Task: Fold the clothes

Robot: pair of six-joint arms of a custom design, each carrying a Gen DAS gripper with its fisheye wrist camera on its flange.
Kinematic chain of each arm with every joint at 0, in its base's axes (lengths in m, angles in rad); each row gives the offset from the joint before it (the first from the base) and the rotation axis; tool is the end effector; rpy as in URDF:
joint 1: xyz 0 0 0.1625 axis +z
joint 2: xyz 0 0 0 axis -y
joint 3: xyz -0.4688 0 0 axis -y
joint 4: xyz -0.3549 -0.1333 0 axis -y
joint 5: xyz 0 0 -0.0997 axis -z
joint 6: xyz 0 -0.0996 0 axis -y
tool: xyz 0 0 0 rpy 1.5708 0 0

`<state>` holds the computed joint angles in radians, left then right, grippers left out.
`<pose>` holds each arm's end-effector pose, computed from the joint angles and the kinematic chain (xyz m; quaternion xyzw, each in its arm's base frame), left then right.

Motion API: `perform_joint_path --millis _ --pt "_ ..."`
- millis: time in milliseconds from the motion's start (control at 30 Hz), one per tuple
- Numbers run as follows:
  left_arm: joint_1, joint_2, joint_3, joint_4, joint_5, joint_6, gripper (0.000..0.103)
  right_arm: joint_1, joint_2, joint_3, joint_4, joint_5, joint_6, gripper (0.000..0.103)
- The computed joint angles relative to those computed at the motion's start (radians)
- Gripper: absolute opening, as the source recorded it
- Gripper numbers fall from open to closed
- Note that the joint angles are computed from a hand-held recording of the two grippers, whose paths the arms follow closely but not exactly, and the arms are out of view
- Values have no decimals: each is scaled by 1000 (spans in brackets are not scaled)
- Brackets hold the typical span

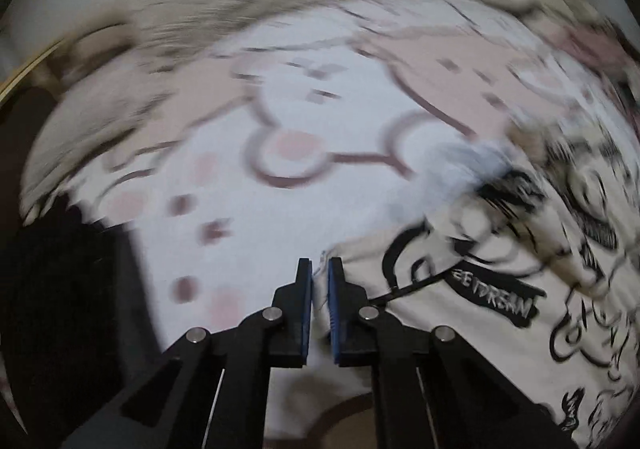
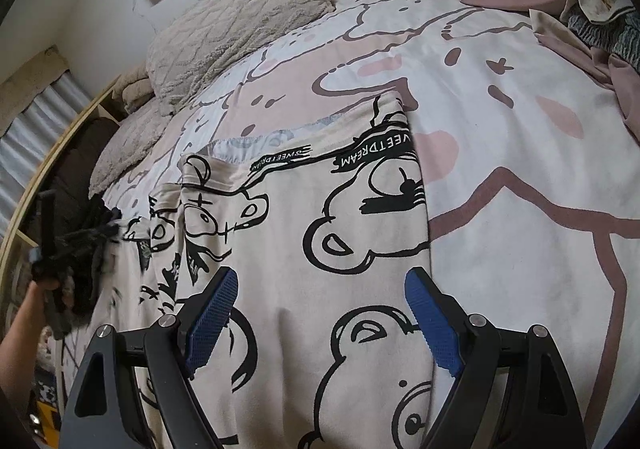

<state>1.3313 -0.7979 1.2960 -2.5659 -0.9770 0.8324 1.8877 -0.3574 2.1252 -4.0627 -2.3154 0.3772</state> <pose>0.0019 -0.7891 0.3035 0.4114 0.8337 -0.1421 0.3399 0.2161 -0.4479 -0.0103 -0.1550 -0.8668 0.4260 0.2077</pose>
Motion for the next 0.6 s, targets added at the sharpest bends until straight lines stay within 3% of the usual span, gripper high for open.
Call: perform_joint_path --millis 167,333,433,467,533,600 --pt "24 -56 -2 27 -26 -50 8 8 2 -22 62 -42 -21 86" --pt "39 -46 28 34 113 -59 12 17 9 -39 98 -78 -43 86" --pt "42 -41 68 -56 163 -39 14 26 4 -21 36 -85 -41 86" --pt "40 -43 83 -96 170 -33 23 29 3 -10 -4 -86 -44 86" --pt "34 -61 118 -182 153 -24 56 31 -6 9 -89 -95 -72 86" --pt "24 -90 170 -280 123 -20 68 18 -34 9 -96 -135 -114 86"
